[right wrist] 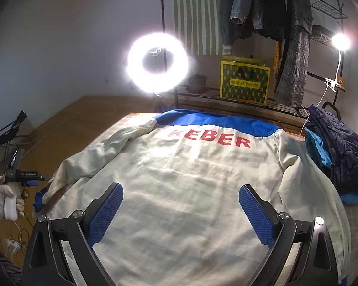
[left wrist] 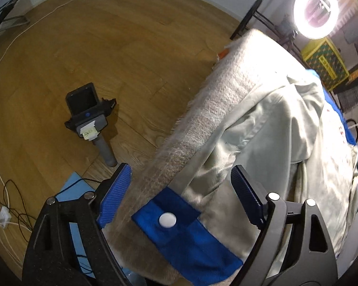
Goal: Fold large clothes
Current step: 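Grasp the blue sleeve cuff with the left tool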
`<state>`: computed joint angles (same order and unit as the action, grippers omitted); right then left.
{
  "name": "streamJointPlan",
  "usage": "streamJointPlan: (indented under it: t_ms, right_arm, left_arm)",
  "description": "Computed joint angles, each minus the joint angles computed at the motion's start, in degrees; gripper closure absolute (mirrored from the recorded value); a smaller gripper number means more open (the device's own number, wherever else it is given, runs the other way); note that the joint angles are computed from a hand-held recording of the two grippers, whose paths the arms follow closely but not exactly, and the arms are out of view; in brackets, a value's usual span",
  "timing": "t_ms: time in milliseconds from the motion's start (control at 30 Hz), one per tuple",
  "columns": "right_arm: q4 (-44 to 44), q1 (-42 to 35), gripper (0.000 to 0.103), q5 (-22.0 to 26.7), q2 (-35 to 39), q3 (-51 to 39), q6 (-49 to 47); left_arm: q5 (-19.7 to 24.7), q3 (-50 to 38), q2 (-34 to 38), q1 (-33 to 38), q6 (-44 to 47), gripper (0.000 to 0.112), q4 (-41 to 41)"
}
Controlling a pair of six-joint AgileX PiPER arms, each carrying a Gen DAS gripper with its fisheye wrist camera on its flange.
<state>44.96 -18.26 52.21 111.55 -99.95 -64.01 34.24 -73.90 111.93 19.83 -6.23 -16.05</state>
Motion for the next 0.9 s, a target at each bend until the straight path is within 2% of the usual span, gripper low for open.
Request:
streamJointPlan:
  t_ms: [100, 133, 200, 267, 300, 367, 400, 567, 733, 900]
  right_arm:
    - [-0.5, 0.4, 0.005, -0.8, -0.2, 0.7, -0.4]
    - [-0.7, 0.5, 0.005, -1.0, -0.2, 0.7, -0.3]
    - [-0.9, 0.7, 0.005, -1.1, -0.2, 0.7, 0.0]
    - [-1.2, 0.9, 0.005, -1.2, 0.0, 0.5, 0.3]
    - [-1.3, 1.0, 0.005, -1.3, 0.0, 0.5, 0.4]
    - [-1.5, 1.0, 0.005, -1.4, -0.1, 0.6, 0.4]
    - [-1.5, 1.0, 0.005, -1.4, -0.1, 0.6, 0.3]
    - [-1.8, 1.0, 0.011, -0.8, 0.2, 0.5, -0.4]
    - [-2.5, 0.9, 0.015, 0.7, 0.8, -0.2, 0.3]
    - [-3.6, 0.7, 0.027, 4.9, 2.5, -3.2, 3.1]
  left_arm:
    - [1.0, -1.9, 2.2, -1.2, -0.4, 0.026, 1.7]
    - [1.4, -2.5, 2.7, -1.8, -1.4, 0.03, 3.3]
    - [2.5, -4.1, 4.1, -3.0, -4.0, 0.054, 6.4]
    - [2.2, -4.2, 4.4, -3.7, -5.3, 0.062, 7.5]
    - [1.7, -4.1, 4.0, -4.4, -6.8, 0.077, 9.4]
    - [2.0, -4.7, 3.6, -5.7, -8.8, 0.099, 13.0]
    - [1.7, -4.5, 3.2, -6.0, -9.1, 0.104, 13.4]
    - [-0.1, -2.4, -0.6, -6.2, -8.8, 0.108, 12.2]
    - [-3.2, 0.9, -8.8, -7.6, -8.3, 0.108, 12.4]
    - [-4.7, 3.2, -17.9, -14.3, -12.7, 0.109, 18.9]
